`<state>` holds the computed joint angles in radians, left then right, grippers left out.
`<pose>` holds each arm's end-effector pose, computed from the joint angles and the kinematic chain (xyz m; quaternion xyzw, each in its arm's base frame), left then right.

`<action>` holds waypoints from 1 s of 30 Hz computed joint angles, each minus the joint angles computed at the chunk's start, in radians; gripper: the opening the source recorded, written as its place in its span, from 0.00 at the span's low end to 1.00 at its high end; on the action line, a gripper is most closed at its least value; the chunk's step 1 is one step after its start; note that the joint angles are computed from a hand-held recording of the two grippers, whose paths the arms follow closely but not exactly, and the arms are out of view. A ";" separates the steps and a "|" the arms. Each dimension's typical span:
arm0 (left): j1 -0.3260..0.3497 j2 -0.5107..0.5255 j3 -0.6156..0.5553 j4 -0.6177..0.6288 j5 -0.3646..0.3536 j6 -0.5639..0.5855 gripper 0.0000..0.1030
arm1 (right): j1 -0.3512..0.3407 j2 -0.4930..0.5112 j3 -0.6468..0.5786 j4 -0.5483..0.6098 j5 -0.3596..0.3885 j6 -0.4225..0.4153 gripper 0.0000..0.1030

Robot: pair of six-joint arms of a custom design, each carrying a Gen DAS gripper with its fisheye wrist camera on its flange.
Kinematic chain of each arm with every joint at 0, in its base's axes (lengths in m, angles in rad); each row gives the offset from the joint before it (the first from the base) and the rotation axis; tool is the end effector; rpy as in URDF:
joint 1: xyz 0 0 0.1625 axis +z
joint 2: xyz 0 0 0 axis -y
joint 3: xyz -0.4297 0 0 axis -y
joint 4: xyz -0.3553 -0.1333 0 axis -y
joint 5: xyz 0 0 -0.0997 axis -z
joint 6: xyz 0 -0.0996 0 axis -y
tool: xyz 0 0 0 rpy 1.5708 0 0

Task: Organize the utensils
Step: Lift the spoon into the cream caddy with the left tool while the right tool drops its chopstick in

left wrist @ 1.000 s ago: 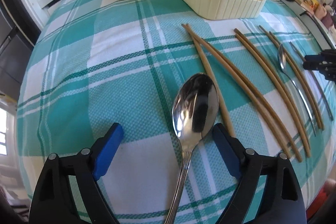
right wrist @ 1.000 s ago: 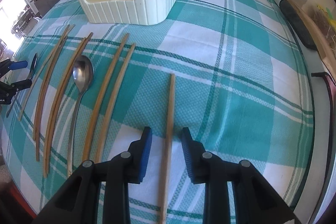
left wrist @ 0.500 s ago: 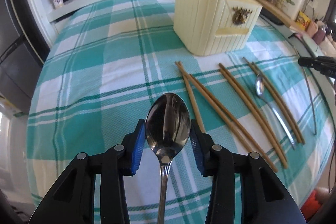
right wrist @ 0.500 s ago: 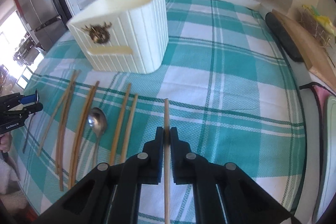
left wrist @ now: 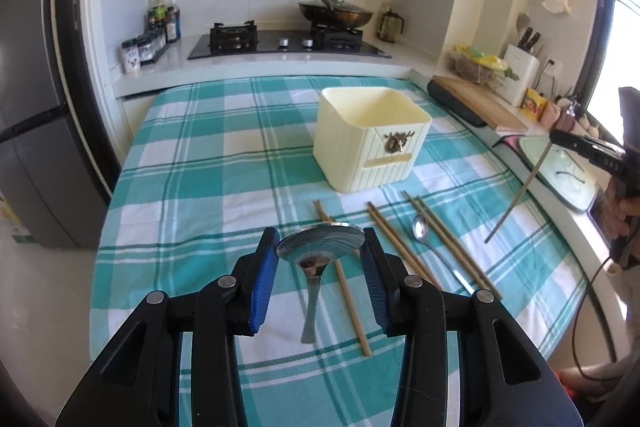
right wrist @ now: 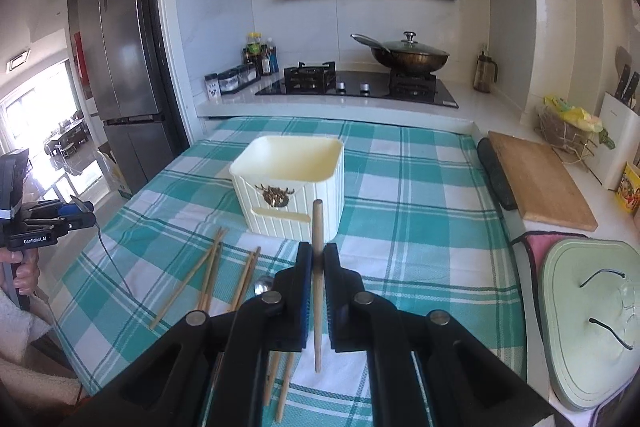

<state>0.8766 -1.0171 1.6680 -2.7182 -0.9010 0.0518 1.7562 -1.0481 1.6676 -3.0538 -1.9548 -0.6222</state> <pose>-0.2553 -0.6117 0.2916 0.2584 0.8820 -0.3208 0.2290 0.2121 -0.6101 0.3443 0.2769 -0.8512 0.3635 0.2582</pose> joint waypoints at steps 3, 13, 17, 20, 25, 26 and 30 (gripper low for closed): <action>0.000 0.005 -0.046 0.030 -0.030 -0.006 0.40 | 0.016 0.018 -0.033 -0.023 0.016 -0.007 0.06; -0.047 0.139 -0.369 -0.017 -0.077 0.097 0.40 | 0.074 0.171 -0.345 0.017 0.076 -0.020 0.06; -0.039 0.269 -0.554 -0.101 -0.098 0.125 0.40 | 0.085 0.258 -0.466 -0.040 0.120 -0.057 0.06; -0.016 0.375 -0.703 -0.097 -0.101 0.104 0.40 | 0.078 0.320 -0.537 -0.056 0.140 -0.068 0.06; 0.038 0.542 -0.982 0.195 -0.093 -0.018 0.40 | 0.055 0.400 -0.641 0.046 0.086 -0.025 0.06; 0.049 0.571 -1.038 0.284 -0.092 -0.048 0.40 | 0.046 0.411 -0.670 0.110 0.073 0.015 0.06; 0.085 0.689 -1.260 0.602 -0.081 -0.128 0.40 | 0.014 0.457 -0.794 0.364 0.018 0.160 0.06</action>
<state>0.9615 -0.3277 0.4083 -2.1159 -0.9824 -0.0762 1.7700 -0.5910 0.8739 -2.6893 -1.9368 -0.4621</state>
